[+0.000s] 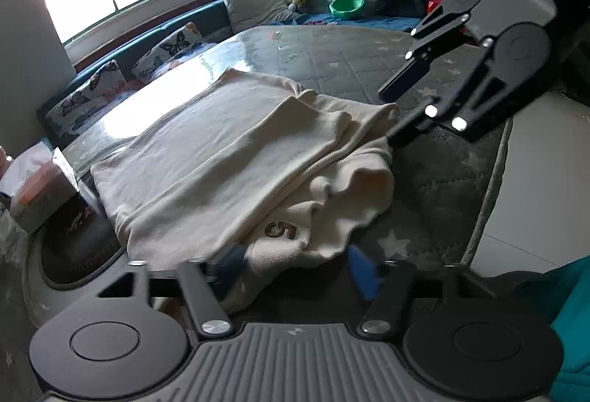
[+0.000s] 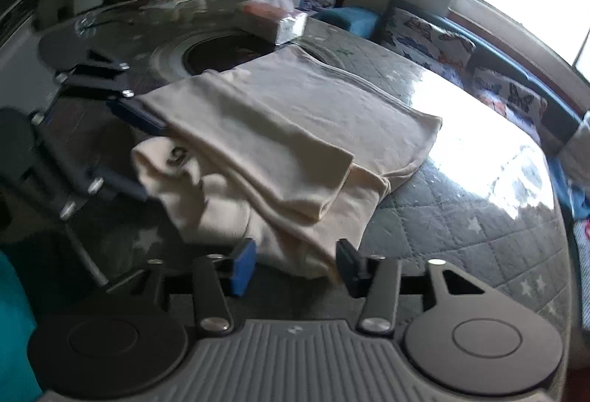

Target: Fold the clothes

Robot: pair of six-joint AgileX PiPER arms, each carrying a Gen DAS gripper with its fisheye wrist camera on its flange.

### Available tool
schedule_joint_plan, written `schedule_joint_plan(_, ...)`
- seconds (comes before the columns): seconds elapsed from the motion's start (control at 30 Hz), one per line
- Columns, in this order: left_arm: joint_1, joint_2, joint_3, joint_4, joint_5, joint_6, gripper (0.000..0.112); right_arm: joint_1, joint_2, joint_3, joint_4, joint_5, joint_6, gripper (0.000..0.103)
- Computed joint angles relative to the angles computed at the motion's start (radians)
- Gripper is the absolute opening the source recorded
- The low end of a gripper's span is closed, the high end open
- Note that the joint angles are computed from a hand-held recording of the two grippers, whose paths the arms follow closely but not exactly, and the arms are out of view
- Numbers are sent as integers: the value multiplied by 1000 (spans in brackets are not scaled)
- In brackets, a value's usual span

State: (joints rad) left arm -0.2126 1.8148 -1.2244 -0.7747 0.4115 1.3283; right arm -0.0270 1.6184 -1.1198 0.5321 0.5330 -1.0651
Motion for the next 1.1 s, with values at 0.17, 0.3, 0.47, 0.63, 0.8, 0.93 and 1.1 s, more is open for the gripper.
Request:
schedule_joint_plan(0.17,31,20,-63,-39,56,-20,21,0,-35,60,82,-22,-193,60)
schedule_joint_plan(0.3,58,59,-158,-61,103,-66,20,27,-35,112,208,-113,-389,60)
schedule_joint_plan(0.47,69,144,-298,1,172,-208,20,49,36,77,365,-142,-541,48)
schedule_joint_plan(0.63,82,145,-285,-21,173,-181,31,33,110,-26,364,-65,-465,23)
schedule_joint_plan(0.8,95,93,-182,-85,135,-44,55,5,158,-137,290,58,-315,13)
schedule_joint_plan(0.93,92,78,-128,-89,98,16,62,-11,171,-177,282,107,-256,11)
schedule_joint_plan(1.1,88,73,-93,-111,38,104,62,-21,170,-192,292,121,-207,10)
